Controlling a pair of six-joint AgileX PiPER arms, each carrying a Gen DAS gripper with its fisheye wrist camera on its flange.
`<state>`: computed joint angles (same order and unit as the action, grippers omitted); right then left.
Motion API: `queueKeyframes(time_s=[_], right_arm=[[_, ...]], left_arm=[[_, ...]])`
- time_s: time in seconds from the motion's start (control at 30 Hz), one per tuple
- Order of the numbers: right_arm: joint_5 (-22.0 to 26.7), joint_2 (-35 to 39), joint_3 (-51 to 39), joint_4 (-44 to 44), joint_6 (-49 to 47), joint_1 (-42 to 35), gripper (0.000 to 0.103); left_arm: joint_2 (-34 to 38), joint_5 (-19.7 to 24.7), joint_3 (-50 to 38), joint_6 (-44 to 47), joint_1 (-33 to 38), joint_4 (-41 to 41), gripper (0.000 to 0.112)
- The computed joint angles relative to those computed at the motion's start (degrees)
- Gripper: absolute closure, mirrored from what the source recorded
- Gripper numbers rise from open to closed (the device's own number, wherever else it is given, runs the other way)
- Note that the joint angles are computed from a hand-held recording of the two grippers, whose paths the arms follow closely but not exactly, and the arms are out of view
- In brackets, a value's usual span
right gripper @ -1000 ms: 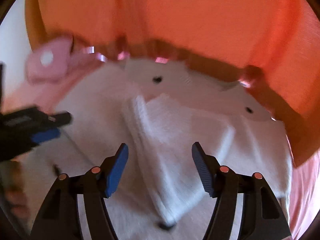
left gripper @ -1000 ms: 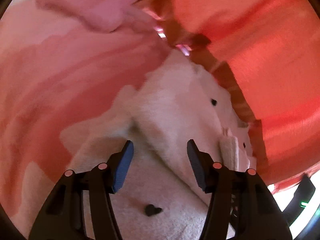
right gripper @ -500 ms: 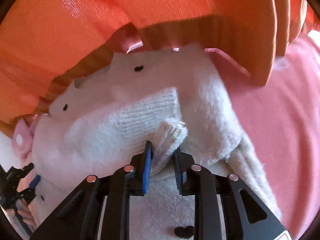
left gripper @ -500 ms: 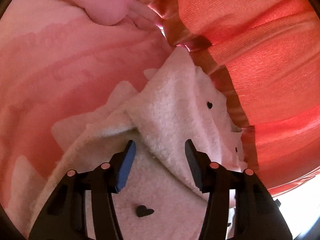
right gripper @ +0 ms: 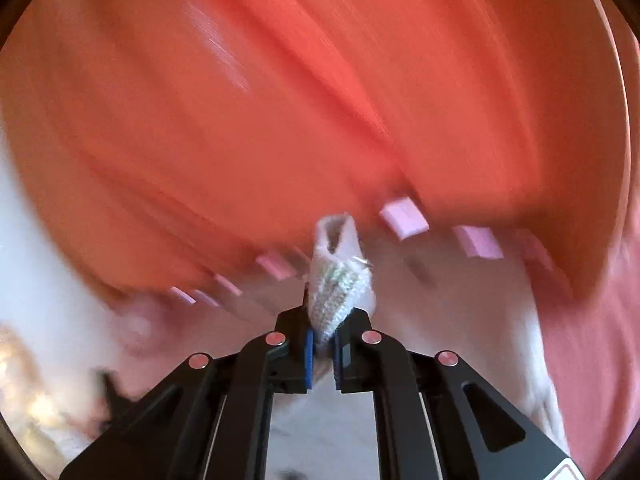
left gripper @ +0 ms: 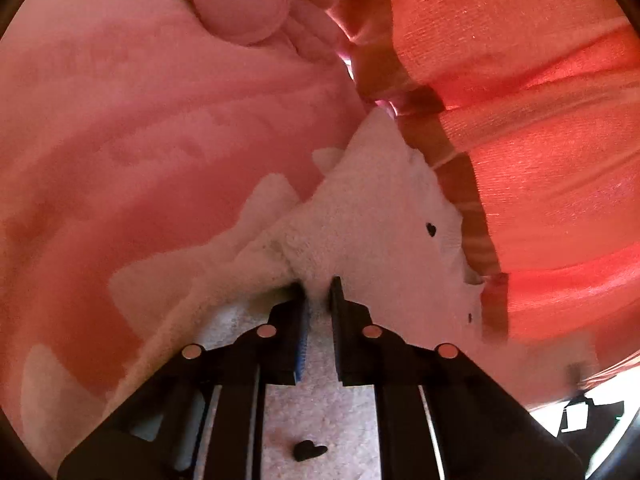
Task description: Fold small clothes
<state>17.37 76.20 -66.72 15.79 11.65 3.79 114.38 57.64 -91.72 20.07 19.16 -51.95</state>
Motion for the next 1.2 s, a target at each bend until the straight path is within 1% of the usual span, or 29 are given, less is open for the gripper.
queueKeyframes(time_s=[0.03,0.07,0.1,0.13,0.17,0.2,0.27,0.33,0.37,0.43,0.47,0.5,0.53,0.57,0.6,0.63,0.7,0.8,0.83,0.87,0.9,0.93,0.97,1.03,1.07,1.1,1.13,1.17,1.2], right_arm=[[0.53,0.51,0.53,-5.55,3.84,-0.73,0.097],[3.13,2.90,0.33,-11.28,8.56,-2.08,0.097],[7.36,7.58,0.43,-14.72,12.04,-4.50,0.097],[10.20,12.23,0.42,-15.86,14.27,-6.13,0.097],[10.75,15.48,1.78,-14.72,15.26,-7.53,0.097],[9.00,16.44,3.59,-11.28,13.99,-8.54,0.097],[8.18,14.42,2.19,-7.28,8.64,-9.01,0.098],[4.81,9.64,1.62,-2.34,2.76,-8.33,0.098],[4.41,8.78,1.09,-2.83,2.39,-7.94,0.098],[5.20,10.87,0.76,-9.10,7.09,-7.44,0.097],[7.51,14.45,0.51,-10.38,8.56,-8.59,0.097],[9.07,17.73,0.32,-9.38,8.76,-9.80,0.097],[8.34,18.75,2.22,-6.09,6.86,-11.09,0.098],[6.68,17.47,4.07,-2.96,5.34,-11.59,0.098],[7.31,16.80,3.74,-2.13,4.46,-11.59,0.097],[8.39,15.77,2.58,-3.58,5.71,-11.03,0.097],[6.69,13.82,2.27,-7.12,8.50,-9.30,0.095],[9.34,14.40,2.79,-15.96,16.82,-8.65,0.091],[8.71,15.76,3.97,-15.50,16.49,-9.72,0.091],[6.26,14.83,7.18,-12.76,14.87,-10.95,0.093],[6.11,12.70,8.67,-12.31,15.03,-11.42,0.094],[8.24,11.46,8.53,-14.15,17.23,-11.29,0.095],[12.66,9.16,7.20,-18.28,21.72,-10.58,0.094],[17.61,3.14,7.56,-27.93,31.26,-7.85,0.087],[20.02,0.56,7.54,-29.71,32.78,-6.76,0.081],[22.31,-2.72,7.98,-29.21,32.00,-6.21,0.079],[23.87,-6.49,9.44,-26.43,29.47,-6.99,0.076],[25.49,-10.54,11.91,-25.13,29.23,-6.48,0.062],[27.51,-14.84,14.69,-25.53,31.28,-4.61,0.047]], left_arm=[[-0.34,-0.34,0.41,0.51,-0.06,0.20,0.103],[-0.78,-0.88,0.71,0.54,-0.38,0.96,0.103],[-1.18,-1.42,0.99,0.51,-0.70,1.86,0.103],[-1.43,-1.69,1.20,0.74,-1.08,2.48,0.103],[-1.70,-2.06,1.66,1.01,-1.30,2.81,0.103],[-1.86,-2.53,1.94,1.06,-1.54,3.09,0.103],[-2.39,-3.82,2.30,1.38,-2.30,4.27,0.103],[-2.67,-4.93,2.37,1.60,-2.89,5.58,0.103],[-2.85,-5.24,2.50,1.61,-3.08,5.90,0.102],[-3.33,-5.97,3.00,2.08,-3.43,6.58,0.102],[-3.48,-5.93,3.16,2.18,-3.43,6.64,0.102],[-3.44,-5.61,3.17,2.17,-3.32,6.44,0.102],[-3.14,-5.40,2.59,1.66,-3.48,6.67,0.101],[-3.00,-5.35,2.34,1.50,-3.56,6.80,0.101],[-3.02,-5.30,2.34,1.59,-3.52,6.81,0.101],[-2.84,-5.20,2.02,1.32,-3.56,7.03,0.101],[-2.58,-5.58,1.42,0.47,-4.10,7.80,0.101],[-3.43,-6.08,2.32,1.23,-4.17,8.48,0.100],[-3.66,-6.14,2.45,1.27,-4.20,8.76,0.100],[-3.82,-6.13,2.53,1.25,-4.16,8.95,0.099],[-4.05,-5.99,2.61,1.01,-4.09,9.36,0.099],[-4.27,-5.94,2.78,0.95,-3.98,9.57,0.099],[-4.65,-5.90,3.01,0.73,-3.88,10.11,0.098],[-6.44,-5.93,4.02,-0.25,-3.69,12.75,0.099],[-7.62,-5.99,4.61,-0.87,-3.55,14.43,0.100],[-9.52,-5.23,5.58,-0.79,-2.75,15.51,0.097],[-11.02,-4.04,6.75,1.45,-1.45,14.29,0.093],[-12.97,-1.98,8.30,4.26,0.38,13.20,0.080],[-15.11,0.04,10.09,6.75,2.44,13.03,0.064]])
